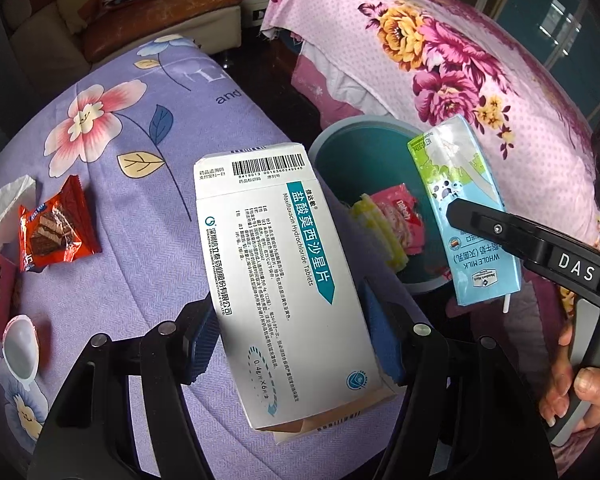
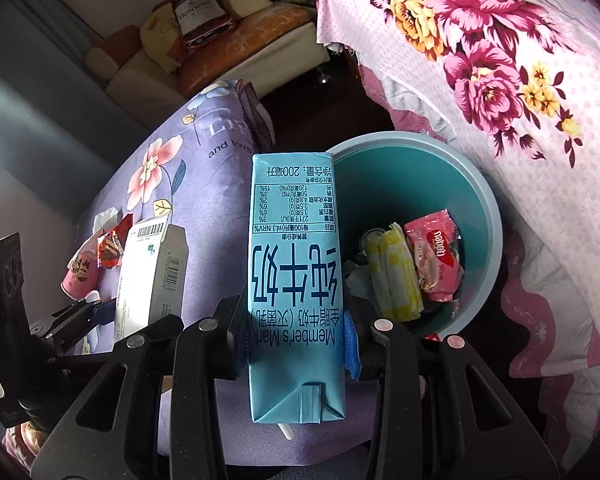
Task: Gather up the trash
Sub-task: 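Open the left tool over the bin while the right opens, dropping box and carton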
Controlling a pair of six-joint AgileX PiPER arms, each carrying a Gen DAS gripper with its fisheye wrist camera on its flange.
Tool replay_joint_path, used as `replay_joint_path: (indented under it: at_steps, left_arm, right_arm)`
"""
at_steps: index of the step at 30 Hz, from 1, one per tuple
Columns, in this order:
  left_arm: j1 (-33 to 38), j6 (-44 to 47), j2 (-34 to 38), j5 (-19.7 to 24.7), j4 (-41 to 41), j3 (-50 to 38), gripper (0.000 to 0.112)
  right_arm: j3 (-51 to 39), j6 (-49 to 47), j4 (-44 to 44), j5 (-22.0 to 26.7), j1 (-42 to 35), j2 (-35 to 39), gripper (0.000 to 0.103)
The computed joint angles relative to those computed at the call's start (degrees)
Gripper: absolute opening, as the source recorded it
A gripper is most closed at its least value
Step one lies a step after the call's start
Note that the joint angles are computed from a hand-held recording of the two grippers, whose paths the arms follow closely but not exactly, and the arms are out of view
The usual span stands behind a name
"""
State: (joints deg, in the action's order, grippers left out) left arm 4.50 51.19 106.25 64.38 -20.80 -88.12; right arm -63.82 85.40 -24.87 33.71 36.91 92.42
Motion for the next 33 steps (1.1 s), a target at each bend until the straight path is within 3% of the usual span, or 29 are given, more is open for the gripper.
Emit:
replay_joint_path:
  at_steps: [5,13,26,33]
  left_arm:
    - [-3.4,-1.1,-0.6,-1.3,1.2,0.9,0.066]
    - [-8.8,-3.7,1.1,-1.8,2.6,-1.3,0.066]
    - [-14.0,-8.0,6.9,-1.0,4.5,-6.7,0.067]
    - [-13.9,-10.1,9.3,-0.3,4.3,-9.6,0.078]
  right_arm:
    - [5.1,3.4,-1.7,-1.5,-1.5,-3.4,0.034]
    - [9.4,5.9,-3.8,0.1,-3.2,-7.3,0.034]
    - [11.3,1.7,-0.1,0.0,-7.3,-7.9,0.034]
    - [10.0,-0.3,1.8,0.6,-8.0,-6.6,0.034]
